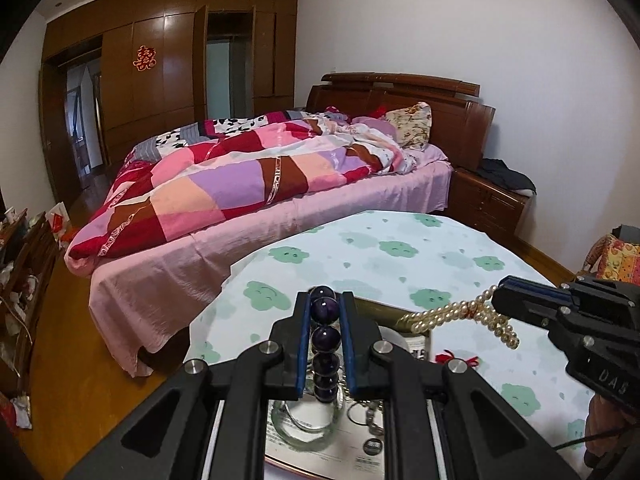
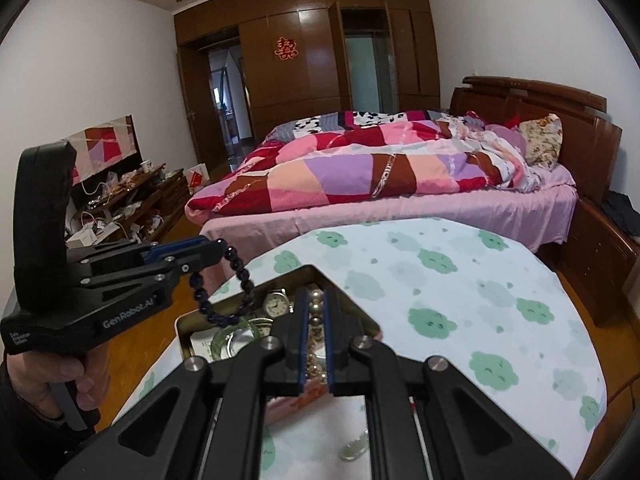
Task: Organize jewelry
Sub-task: 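Drop bracelet into tin with left tool while right tool drops pearls in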
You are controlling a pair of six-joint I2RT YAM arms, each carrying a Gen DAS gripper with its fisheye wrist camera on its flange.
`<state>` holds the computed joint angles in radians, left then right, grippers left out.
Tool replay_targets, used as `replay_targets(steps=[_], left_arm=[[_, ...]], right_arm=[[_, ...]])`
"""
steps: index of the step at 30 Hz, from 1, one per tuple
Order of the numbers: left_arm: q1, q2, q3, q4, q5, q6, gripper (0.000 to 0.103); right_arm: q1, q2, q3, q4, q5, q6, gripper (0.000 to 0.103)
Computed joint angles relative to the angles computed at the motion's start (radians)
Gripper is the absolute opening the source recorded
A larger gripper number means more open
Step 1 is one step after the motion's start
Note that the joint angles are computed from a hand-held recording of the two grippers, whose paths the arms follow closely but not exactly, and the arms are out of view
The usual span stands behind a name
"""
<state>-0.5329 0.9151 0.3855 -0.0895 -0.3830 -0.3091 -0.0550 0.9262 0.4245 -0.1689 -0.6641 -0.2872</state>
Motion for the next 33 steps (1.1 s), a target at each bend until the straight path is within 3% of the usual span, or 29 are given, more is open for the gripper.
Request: replay_targets(steps=[14,33], left_arm=[[0.101,0.21,-0.001,0.154,0.086,0.039,0.014],[0.096,0.36,-0.002,0.246,0.092,0.038,0.014]], right_arm=[[0.238,0.187,-0.046,0.27,0.231,0.106,0.009],[0.224,0.358,-0.05,0.332,0.27,0.106,0.009]])
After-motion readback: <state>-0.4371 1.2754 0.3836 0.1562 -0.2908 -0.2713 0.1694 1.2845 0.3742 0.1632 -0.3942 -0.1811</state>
